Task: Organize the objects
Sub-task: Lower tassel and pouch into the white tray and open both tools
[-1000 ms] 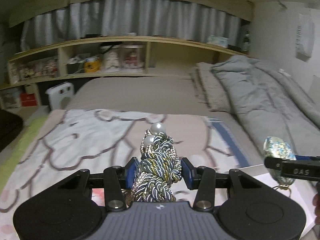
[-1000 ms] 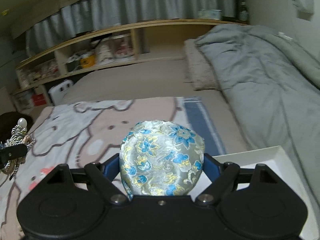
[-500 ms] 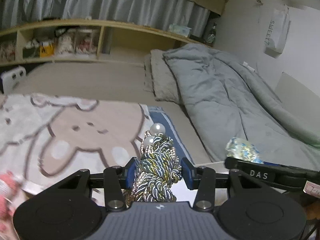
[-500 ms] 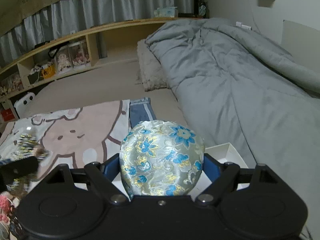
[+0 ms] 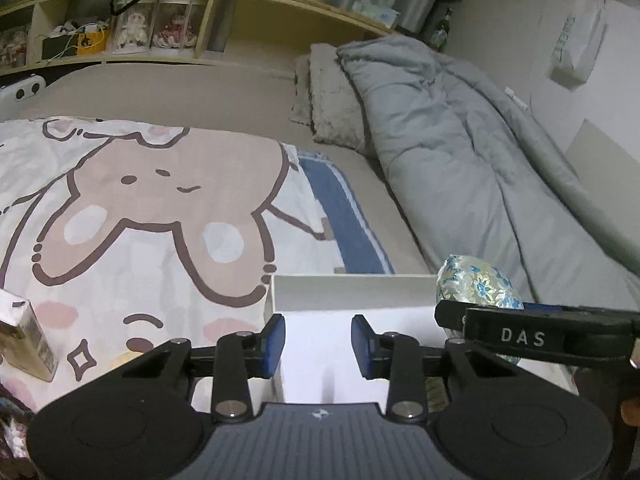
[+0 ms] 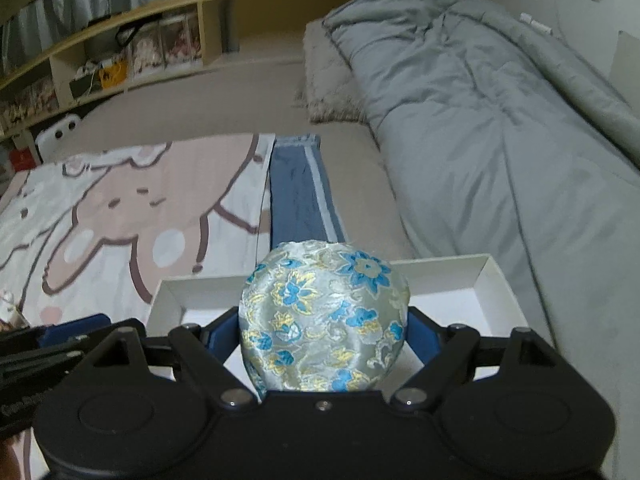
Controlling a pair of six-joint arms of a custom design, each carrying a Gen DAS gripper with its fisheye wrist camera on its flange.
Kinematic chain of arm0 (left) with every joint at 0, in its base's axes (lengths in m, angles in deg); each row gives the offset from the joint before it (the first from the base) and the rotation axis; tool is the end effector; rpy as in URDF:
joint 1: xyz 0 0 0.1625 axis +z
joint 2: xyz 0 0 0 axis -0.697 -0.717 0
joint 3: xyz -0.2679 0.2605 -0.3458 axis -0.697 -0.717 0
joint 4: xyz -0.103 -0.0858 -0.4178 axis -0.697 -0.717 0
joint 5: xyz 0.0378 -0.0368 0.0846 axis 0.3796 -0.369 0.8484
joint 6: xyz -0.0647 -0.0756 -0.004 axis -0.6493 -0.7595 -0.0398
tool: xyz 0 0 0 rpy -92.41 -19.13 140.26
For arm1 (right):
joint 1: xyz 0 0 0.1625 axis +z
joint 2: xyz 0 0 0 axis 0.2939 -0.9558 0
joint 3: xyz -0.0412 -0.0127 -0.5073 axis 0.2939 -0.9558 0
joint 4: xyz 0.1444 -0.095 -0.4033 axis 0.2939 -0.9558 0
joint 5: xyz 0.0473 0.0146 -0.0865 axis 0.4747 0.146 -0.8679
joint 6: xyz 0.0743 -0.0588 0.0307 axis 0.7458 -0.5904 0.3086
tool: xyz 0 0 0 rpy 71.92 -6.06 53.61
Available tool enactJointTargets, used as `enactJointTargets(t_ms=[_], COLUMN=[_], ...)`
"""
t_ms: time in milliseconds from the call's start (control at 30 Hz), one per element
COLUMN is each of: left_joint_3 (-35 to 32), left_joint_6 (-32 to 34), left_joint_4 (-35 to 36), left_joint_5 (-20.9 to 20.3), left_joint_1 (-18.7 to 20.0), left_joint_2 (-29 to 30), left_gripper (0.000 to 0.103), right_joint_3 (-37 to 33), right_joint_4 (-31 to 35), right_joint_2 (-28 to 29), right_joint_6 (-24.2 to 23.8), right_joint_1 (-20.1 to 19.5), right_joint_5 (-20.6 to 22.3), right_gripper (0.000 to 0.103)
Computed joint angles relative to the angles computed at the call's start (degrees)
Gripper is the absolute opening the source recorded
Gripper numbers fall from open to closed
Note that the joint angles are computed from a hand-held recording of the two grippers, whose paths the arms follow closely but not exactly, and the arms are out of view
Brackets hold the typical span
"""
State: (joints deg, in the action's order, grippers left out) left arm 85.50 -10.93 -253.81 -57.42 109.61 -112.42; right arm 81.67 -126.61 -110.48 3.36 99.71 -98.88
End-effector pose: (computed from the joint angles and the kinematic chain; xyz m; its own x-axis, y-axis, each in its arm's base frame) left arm -0.0349 -0.5405 0.2826 -0.8865 -0.0163 -0.4625 0.3340 0.6692 -0.6638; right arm 0.3595 -0.5785 -0.0229 -0.6820 -0.1066 0.7235 -0.5537 0.7216 -0.4156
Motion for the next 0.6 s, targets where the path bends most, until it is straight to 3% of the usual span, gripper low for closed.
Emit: enactJointTargets(t_ms=[167, 367, 400, 467, 600], left_joint_3=[-0.13, 0.17, 0.21, 0.29, -0.93], left_joint_6=[1.75, 1.89, 2.05, 1.78, -2.29], left_joint_4=[3.87, 8.59, 9.00, 9.64, 12.08], left_joint_5=[-0.17, -2.69, -3.04, -3.54, -4.93], left_joint_1=[-0.22, -1.07, -1.29, -1.88, -2.17], left_joint_2=[-0.74, -0.29, 0.20, 1.63, 4.42], left_gripper=[0.037, 0.041, 0.042, 0.054, 0.057], right_joint_3=[0.03, 1.04, 1.35, 1.75, 2.17], right_joint_4=[1.52, -1.55, -2.16, -3.10, -3.52], right_joint_2=[-0.17, -0.91, -1.16, -1.42, -1.67], right_joint_6=[0.77, 0.97, 1.18, 1.10, 1.84], right_joint_1=[-0.28, -0.12, -0.08, -0.08, -0.63], right_joint_5=[-1.27, -4.46, -4.77, -5.41, -6.22], right_gripper=[0.085, 0.085, 0.085, 0.085, 0.085])
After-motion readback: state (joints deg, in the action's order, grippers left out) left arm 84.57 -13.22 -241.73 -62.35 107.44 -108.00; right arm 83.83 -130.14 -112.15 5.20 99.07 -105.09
